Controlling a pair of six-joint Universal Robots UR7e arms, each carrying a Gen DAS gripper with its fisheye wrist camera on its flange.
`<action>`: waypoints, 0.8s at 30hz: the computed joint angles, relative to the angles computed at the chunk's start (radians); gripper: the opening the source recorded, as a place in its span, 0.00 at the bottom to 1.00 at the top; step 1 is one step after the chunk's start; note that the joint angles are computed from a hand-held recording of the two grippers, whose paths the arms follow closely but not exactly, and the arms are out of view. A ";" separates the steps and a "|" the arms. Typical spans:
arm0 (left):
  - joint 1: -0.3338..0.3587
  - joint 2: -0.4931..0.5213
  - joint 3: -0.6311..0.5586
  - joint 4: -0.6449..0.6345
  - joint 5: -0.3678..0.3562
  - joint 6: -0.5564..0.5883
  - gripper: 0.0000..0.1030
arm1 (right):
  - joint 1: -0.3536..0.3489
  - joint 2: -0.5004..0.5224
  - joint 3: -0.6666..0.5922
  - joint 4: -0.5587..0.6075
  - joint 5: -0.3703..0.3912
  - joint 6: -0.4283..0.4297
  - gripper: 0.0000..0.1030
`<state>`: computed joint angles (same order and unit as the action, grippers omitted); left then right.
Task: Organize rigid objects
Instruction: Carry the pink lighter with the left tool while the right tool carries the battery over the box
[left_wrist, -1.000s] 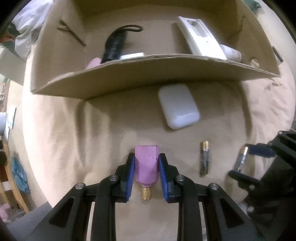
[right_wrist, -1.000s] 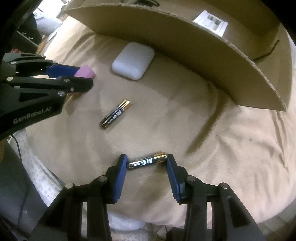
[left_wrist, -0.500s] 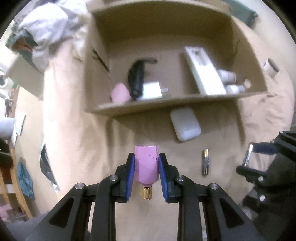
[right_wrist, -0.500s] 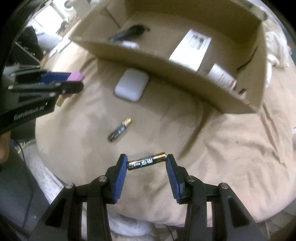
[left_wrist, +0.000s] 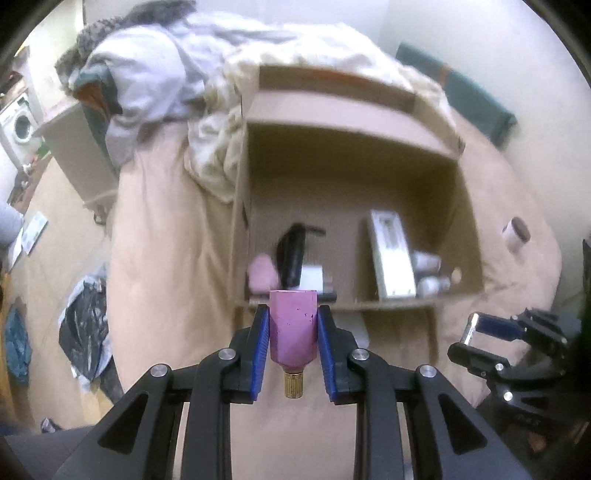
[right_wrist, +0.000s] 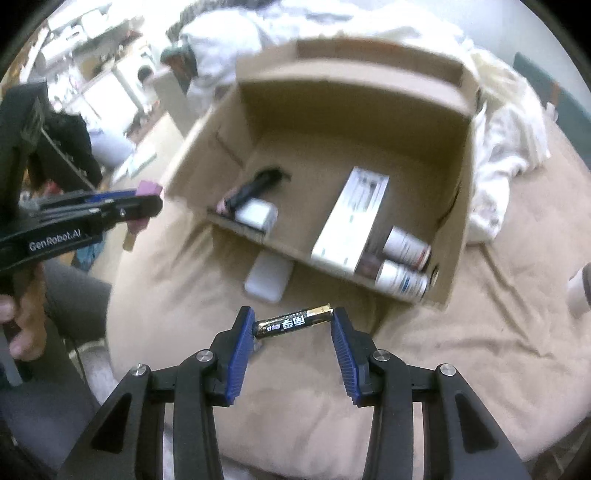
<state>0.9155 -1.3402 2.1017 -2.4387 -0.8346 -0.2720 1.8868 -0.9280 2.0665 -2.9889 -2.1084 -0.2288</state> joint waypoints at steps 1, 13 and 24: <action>-0.006 0.004 -0.003 -0.020 0.008 0.014 0.22 | 0.001 -0.001 0.002 -0.031 0.008 -0.004 0.43; -0.007 0.104 -0.115 -0.132 0.029 0.154 0.22 | -0.032 0.023 -0.074 -0.160 0.080 0.015 0.44; 0.076 0.244 -0.198 -0.112 -0.034 0.167 0.22 | -0.078 0.138 -0.238 0.025 0.009 0.035 0.44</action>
<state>0.9918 -1.0957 1.9038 -2.5512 -0.8684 -0.1054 1.8086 -0.7901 1.8286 -2.9640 -2.0994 -0.1943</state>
